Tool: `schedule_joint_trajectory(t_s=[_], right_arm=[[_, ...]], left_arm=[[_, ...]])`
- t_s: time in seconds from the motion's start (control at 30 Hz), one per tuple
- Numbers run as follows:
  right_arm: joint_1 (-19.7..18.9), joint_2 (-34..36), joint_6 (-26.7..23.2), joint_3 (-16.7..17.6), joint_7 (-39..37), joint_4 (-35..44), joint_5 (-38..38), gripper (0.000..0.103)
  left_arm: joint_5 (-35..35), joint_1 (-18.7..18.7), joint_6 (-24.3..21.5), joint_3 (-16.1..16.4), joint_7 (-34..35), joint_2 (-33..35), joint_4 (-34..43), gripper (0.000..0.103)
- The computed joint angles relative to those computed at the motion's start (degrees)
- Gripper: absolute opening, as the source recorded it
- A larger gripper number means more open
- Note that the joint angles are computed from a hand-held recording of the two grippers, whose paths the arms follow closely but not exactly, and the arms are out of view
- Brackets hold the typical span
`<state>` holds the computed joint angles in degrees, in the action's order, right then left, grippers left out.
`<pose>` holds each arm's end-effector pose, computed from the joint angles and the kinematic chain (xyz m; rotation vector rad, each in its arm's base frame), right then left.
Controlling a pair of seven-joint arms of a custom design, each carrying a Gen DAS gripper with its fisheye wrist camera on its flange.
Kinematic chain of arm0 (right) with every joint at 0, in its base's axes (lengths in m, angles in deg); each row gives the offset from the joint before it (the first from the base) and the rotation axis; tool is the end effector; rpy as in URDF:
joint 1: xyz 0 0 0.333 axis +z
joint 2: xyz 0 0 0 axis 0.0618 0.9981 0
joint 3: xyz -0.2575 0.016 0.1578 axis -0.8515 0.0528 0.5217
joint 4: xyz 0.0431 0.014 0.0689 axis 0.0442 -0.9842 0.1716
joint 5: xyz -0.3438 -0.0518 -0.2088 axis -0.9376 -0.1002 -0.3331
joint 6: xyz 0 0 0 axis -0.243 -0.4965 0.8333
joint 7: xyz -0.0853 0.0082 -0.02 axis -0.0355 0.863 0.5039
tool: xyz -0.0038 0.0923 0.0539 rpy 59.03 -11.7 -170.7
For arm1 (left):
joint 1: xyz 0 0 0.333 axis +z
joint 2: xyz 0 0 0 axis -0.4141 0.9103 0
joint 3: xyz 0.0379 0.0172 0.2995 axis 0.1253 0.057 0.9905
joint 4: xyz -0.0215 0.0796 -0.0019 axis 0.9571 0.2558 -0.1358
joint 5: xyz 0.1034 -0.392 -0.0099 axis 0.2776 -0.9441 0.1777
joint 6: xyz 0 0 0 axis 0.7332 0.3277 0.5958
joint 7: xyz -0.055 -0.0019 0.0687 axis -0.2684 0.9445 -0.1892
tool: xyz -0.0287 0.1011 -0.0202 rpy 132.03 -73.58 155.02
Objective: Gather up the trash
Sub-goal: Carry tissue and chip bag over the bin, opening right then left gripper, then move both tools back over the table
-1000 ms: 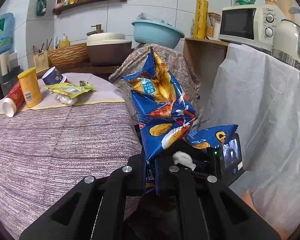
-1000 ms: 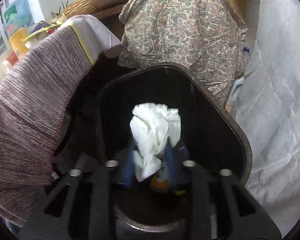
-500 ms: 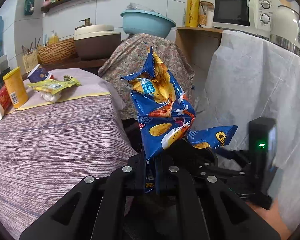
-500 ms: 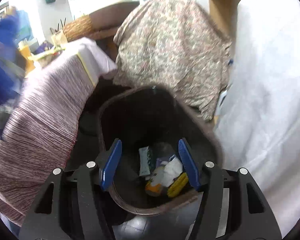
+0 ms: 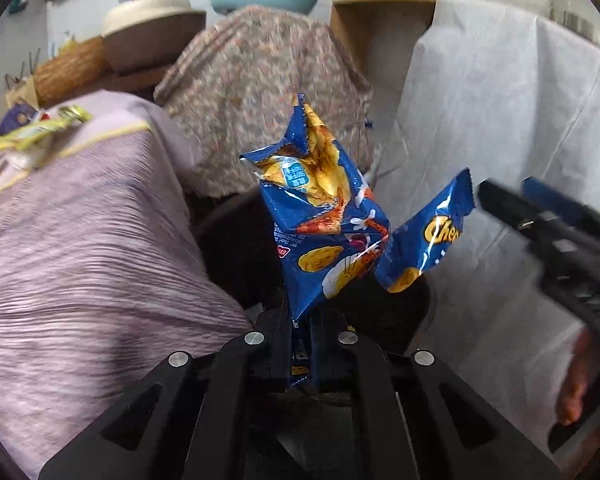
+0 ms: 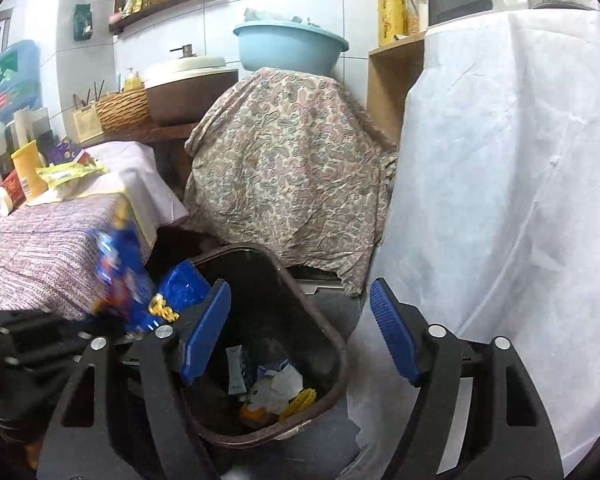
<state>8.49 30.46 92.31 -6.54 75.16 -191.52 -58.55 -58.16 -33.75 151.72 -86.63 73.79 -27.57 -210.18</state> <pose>0.4581 0.0949 0.5844 -1.6254 1.5465 -0.7983 0.4964 -0.1358 0.5667 -1.5935 2.0984 -0.8684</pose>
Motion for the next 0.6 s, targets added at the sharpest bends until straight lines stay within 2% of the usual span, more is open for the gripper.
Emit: schedule_joint_trajectory(t_s=[0.27,0.3,0.37,0.47,0.53,0.6], right_arm=[[-0.4,-1.4,-0.3,-0.9,0.1,-0.8,0.8,0.075],[0.0,-1.4,-0.4,-1.3,-0.3,-0.8,1.1,0.075],[0.6,-1.4,-0.4,-2.0,-0.8,-0.8,1.9,0.076],[1.1,-1.3,-0.6,-2.5,-1.3,-0.8,3.0,0.076],[1.0,-1.3,-0.6,-2.4,-1.5,-0.7,3.2,0.076],[1.5,-1.2,-0.6,-2.9,-2.0,-0.5,3.9,0.076]], left_arm=[[1.4,0.6,-2.5,-1.3,-0.5,8.4,5.3,0.009],[1.4,0.7,-3.0,-1.5,-0.5,9.5,6.1,0.013],[1.7,0.8,-3.8,-1.9,-0.4,10.9,7.0,0.039],[2.5,0.9,-2.0,-2.5,-1.1,10.4,5.8,0.055],[0.2,0.3,-1.3,-2.0,1.0,9.2,4.6,0.061],[0.3,0.2,-0.3,-2.2,1.3,8.4,3.9,0.061]])
